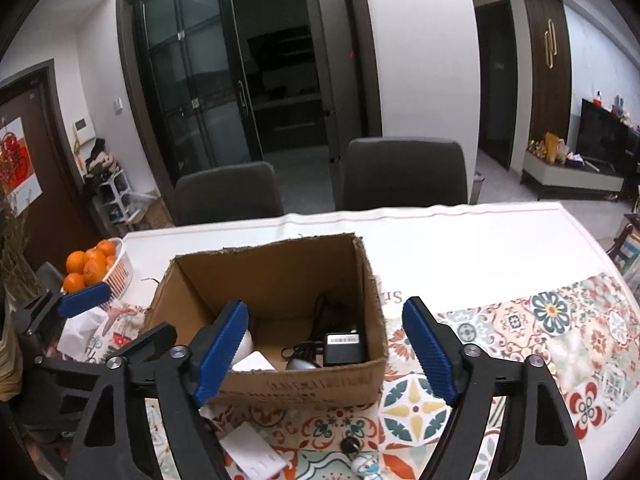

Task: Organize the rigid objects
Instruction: 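Lift both held items into the cardboard box and open both tools, then withdraw both tools from the box and reach toward the remaining items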

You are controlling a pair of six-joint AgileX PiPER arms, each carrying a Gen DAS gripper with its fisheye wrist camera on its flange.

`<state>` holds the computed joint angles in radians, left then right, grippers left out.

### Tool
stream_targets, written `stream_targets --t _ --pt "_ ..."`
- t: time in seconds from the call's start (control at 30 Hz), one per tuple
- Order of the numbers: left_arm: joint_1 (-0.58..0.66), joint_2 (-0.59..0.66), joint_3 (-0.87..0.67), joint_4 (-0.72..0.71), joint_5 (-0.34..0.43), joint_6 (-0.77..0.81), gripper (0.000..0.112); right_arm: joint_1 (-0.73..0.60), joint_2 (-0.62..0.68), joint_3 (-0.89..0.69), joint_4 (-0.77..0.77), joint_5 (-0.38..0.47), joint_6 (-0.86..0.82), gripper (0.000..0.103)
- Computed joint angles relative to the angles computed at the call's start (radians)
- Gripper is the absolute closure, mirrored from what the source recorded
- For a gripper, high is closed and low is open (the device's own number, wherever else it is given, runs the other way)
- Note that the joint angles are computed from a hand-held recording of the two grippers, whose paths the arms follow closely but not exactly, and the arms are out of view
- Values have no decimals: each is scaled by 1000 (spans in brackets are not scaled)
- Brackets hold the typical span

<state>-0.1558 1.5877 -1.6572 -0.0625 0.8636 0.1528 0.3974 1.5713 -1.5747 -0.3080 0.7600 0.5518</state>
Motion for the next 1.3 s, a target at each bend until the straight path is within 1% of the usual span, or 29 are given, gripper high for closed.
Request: stream_targets --t 0.1,0.2,0.4,0.5,0.6,0.73,0.8,0.87,1.13,1.3 --pt "-12 -47 52 17 -29 -31 10 9 -43 38 -19 -14 11 18" --pt "-29 -99 115 46 -62 -71 9 14 -79 71 -26 -27 3 16" --pt "-68 -176 223 114 -75 -181 9 4 -147 157 7 -81 -58 15" --pt "-105 -216 294 189 -100 -276 9 -5 -170 193 35 -101 -104 15" --pt "-140 -256 362 240 -121 -355 9 -7 -200 246 28 -124 -124 15" --pt "-192 -301 429 323 -138 -472 9 -26 -240 307 79 -154 -185 15" --pt "-216 -317 449 373 -139 -530 9 -39 -260 333 116 -168 -227 15" --pt "-251 -335 475 438 -139 -605 9 -42 -277 356 115 -177 -229 15" --pt "-354 -372 555 565 -122 -781 9 -65 -343 462 143 -224 -286 15" --pt "-420 -382 610 630 -120 -885 9 -105 -364 515 211 -248 -390 15"
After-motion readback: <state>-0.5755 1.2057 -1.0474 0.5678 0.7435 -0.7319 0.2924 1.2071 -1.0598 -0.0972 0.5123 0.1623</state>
